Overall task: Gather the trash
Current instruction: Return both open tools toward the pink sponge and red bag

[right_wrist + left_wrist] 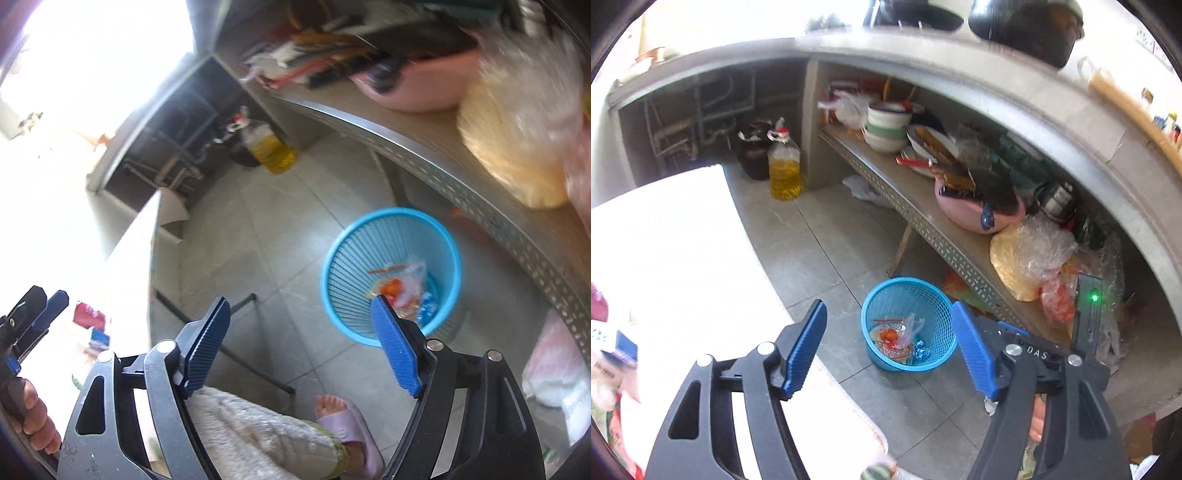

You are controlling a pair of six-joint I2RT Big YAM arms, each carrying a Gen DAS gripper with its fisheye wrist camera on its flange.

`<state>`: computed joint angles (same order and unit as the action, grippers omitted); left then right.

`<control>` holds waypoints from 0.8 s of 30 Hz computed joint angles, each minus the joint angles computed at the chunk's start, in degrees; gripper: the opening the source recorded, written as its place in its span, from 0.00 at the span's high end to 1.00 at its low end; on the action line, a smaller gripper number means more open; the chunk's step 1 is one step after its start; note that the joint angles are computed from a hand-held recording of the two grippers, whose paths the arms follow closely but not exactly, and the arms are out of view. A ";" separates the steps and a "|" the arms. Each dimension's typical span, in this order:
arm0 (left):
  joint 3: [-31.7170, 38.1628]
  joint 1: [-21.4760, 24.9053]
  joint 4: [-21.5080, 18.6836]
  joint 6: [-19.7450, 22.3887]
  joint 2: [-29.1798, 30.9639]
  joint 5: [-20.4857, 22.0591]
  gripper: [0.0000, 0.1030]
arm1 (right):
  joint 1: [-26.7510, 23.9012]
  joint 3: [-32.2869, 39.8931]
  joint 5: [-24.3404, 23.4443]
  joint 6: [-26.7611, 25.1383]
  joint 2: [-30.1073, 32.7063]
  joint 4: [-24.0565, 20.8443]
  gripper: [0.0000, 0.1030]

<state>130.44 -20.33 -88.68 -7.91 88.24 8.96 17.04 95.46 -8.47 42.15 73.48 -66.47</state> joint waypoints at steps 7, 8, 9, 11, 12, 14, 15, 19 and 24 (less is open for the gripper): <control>-4.76 4.74 0.14 1.73 -7.36 -1.61 0.28 | 3.57 5.13 1.56 -2.99 1.17 -0.67 0.19; -5.42 5.54 -0.02 1.89 -8.31 -1.98 0.28 | 3.99 5.87 1.54 -3.52 1.41 -0.94 0.18; -6.34 6.50 -0.09 2.10 -9.39 -2.19 0.28 | 4.29 6.55 1.44 -3.93 1.86 -1.02 0.17; -7.77 8.48 -0.57 2.65 -11.16 -2.34 0.27 | 5.45 8.10 1.34 -4.63 2.48 -1.47 0.17; -8.47 9.54 -0.73 2.89 -11.92 -2.42 0.27 | 5.93 9.05 1.35 -5.20 2.99 -1.84 0.16; -10.23 12.05 -1.17 3.39 -13.80 -2.51 0.26 | 6.90 11.06 1.66 -6.12 3.86 -2.59 0.16; -11.07 13.51 -1.41 3.72 -14.69 -2.24 0.26 | 7.36 12.07 1.59 -6.69 4.39 -2.80 0.15; -14.55 19.29 -1.67 4.17 -17.87 -0.77 0.26 | 9.33 16.26 0.40 -8.93 6.96 -3.65 0.13; -18.37 26.70 -1.68 5.08 -21.18 1.89 0.26 | 12.76 23.33 -0.46 -13.24 11.60 -6.46 0.10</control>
<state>112.07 6.37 -90.36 -2.83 67.05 10.85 29.81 118.78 -8.93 28.91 85.08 -72.93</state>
